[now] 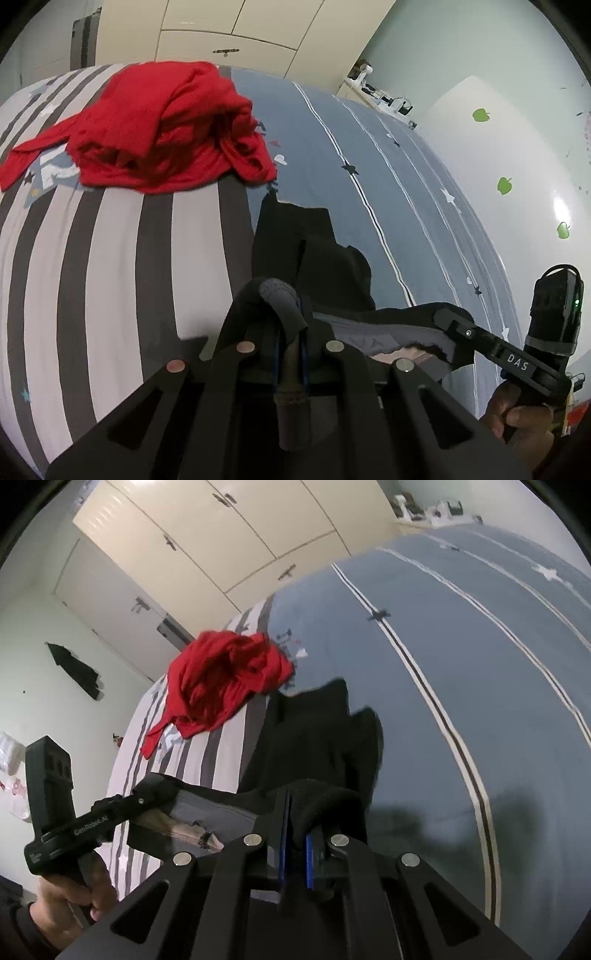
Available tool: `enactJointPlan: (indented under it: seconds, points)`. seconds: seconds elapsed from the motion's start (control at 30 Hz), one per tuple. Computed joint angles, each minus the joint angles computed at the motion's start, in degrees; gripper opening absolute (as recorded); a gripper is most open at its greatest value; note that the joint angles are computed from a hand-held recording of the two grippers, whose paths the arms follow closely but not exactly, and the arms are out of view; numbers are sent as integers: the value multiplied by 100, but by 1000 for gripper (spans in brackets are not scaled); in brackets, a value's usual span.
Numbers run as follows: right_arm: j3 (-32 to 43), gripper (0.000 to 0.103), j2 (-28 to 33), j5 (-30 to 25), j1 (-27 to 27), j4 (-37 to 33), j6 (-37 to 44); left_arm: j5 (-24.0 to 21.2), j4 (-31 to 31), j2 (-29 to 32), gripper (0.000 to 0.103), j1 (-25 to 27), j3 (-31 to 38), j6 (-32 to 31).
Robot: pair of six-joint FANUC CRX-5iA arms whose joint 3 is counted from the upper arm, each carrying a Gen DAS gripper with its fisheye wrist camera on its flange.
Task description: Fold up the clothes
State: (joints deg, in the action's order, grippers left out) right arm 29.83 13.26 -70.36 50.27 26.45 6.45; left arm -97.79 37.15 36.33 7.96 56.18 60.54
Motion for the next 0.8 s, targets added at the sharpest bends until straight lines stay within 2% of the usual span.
enactJointPlan:
  seconds: [0.1,0.2,0.27,0.3,0.37,0.4,0.47,0.57,0.67,0.8]
  points:
    - [-16,6,38,35,-160,-318,90,-93,-313,157,6,-133,121,-3]
    - [-166,7,40,42,-256,-681,146,249,-551,-231,6,-140,-712,-380]
    - [-308,11,24,25,-264,-908,243,450,-619,-463,7,-113,-1218,-527]
    - [-369,11,7,7,-257,-1008,279,396,-630,-473,13,-88,-1278,-502]
    - [-566,21,-107,79,-244,-1174,302,272,-654,-480,25,-40,-1376,-446]
    - [-764,23,-232,220,-226,-1187,267,152,-648,-451,34,15,-1327,-358]
    - [-1022,26,-434,338,-175,-1084,144,56,-577,-480,35,153,-1329,-220]
    - [-1256,30,-714,279,-88,-936,-97,394,-540,-814,38,375,-1578,-353]
    - [-1387,30,-937,-180,136,-360,-457,1188,-424,-1288,46,522,-2052,-751]
    - [-1190,34,-815,-621,94,228,-224,1528,-34,-1196,48,231,-1914,-1354]
